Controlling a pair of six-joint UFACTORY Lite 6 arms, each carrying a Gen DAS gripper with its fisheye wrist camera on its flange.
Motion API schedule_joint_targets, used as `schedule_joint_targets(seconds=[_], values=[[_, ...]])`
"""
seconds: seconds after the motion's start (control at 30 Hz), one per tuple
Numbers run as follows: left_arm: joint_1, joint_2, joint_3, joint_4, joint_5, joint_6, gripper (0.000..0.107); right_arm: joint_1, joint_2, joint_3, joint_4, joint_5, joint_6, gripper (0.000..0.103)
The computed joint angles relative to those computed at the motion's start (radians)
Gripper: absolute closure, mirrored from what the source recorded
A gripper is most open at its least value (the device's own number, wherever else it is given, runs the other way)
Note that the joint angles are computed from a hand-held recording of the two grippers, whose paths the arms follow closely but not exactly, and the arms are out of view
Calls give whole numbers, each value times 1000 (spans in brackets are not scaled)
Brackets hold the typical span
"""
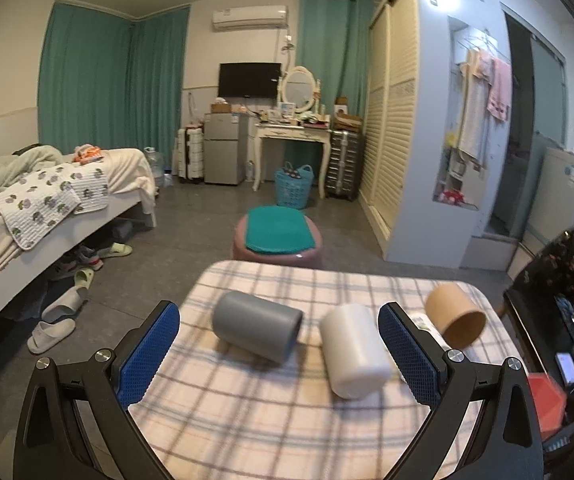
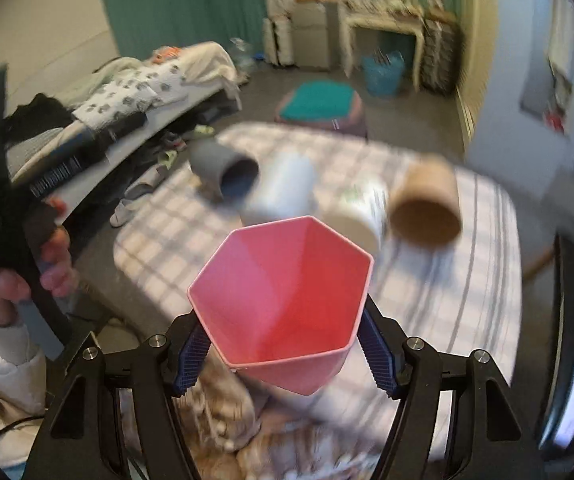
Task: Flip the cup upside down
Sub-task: 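Lift the pink cup with the right gripper and carry it over the table, then lower the pink cup onto the table and open the right gripper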
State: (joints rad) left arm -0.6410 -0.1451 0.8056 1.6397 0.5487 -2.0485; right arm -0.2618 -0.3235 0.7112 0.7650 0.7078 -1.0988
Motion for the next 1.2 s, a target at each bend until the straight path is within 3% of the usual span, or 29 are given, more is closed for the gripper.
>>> schedule_joint_targets(seconds=[0.27,0.63,0.83,0.9,1.2], values=[[-64,120,28,-25,-2,-35,4,-114,227,-46,150,-91,-143,37],[-69,319,149,-103,-6,42,4,-98,573,153,470,-174,-284,39],[-90,396,236,-160,19,108,4,-70,576,128,575,-217,-422,38],[-98,400,248,-168,28,109,4,-69,556,103,624,-243,-481,21],[-206,427,325,-232,129,131,4,-205,348,-54,885,-175,-879,12]])
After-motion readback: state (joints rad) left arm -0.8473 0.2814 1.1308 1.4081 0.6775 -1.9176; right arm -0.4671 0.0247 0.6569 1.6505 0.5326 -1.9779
